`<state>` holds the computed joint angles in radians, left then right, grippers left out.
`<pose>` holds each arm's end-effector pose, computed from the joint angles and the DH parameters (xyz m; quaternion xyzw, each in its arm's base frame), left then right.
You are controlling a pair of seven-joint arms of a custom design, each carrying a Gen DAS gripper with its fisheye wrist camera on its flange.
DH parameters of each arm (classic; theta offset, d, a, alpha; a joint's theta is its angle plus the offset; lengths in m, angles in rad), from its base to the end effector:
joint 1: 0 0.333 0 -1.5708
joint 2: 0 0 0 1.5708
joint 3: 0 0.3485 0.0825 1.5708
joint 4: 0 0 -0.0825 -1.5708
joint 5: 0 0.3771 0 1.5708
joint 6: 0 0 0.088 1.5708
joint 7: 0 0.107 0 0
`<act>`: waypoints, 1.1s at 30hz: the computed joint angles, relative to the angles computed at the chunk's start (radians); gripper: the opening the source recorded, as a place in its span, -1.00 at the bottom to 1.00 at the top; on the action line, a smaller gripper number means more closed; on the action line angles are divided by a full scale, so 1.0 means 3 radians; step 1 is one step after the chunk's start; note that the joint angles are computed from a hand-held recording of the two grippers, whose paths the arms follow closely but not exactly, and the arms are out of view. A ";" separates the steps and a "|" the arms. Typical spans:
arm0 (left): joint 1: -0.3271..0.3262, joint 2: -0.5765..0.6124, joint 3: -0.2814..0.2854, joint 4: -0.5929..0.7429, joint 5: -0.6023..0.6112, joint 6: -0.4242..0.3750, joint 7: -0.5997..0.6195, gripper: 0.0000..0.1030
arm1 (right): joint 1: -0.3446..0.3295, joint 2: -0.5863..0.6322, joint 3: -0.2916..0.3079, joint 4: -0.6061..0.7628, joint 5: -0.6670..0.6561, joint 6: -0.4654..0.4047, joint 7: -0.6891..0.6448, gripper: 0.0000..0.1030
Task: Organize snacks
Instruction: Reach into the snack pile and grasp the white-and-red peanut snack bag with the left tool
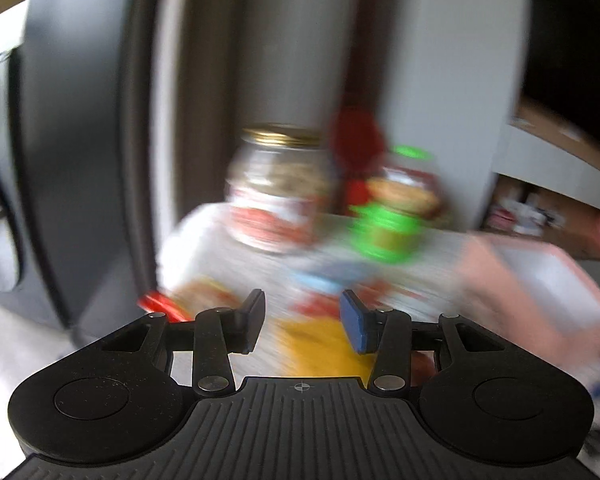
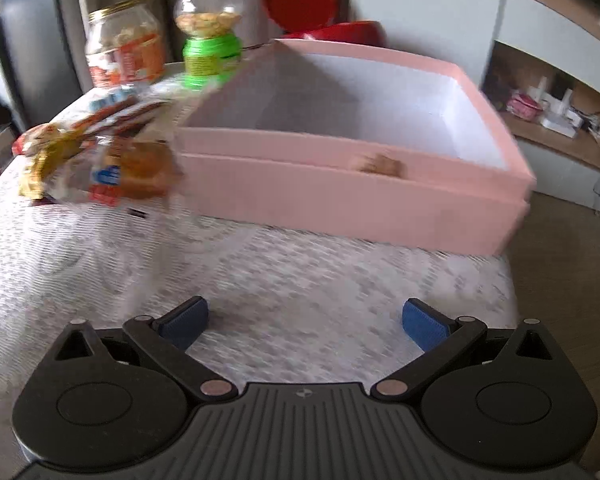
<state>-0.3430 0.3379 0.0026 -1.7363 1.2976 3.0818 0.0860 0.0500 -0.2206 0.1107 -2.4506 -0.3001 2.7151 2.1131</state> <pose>0.6074 -0.2986 0.4899 -0.5737 0.6470 -0.4223 0.2717 0.4716 0.0892 0.4695 -0.6357 0.7278 -0.1938 0.1695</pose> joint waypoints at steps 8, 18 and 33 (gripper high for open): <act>0.0879 0.0659 -0.0893 0.0525 -0.1985 -0.0382 0.1883 -0.11 | 0.0072 -0.0034 0.0144 0.0004 -0.0006 0.0258 -0.0218 0.89; 0.0204 0.0164 -0.0238 -0.0225 -0.1627 -0.0087 0.2206 -0.05 | 0.0037 0.0034 0.0220 0.0088 -0.0328 0.0377 -0.0109 0.89; -0.0202 0.0331 -0.0033 0.0259 -0.1075 -0.0784 0.1643 -0.03 | 0.0005 -0.0087 0.0228 -0.0131 -0.0324 0.0496 0.0012 0.89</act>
<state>-0.4037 0.4370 -0.0073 -1.6586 0.9752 2.8465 0.5790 0.0515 -0.2467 0.1790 -2.4899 -0.3973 2.8638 2.1168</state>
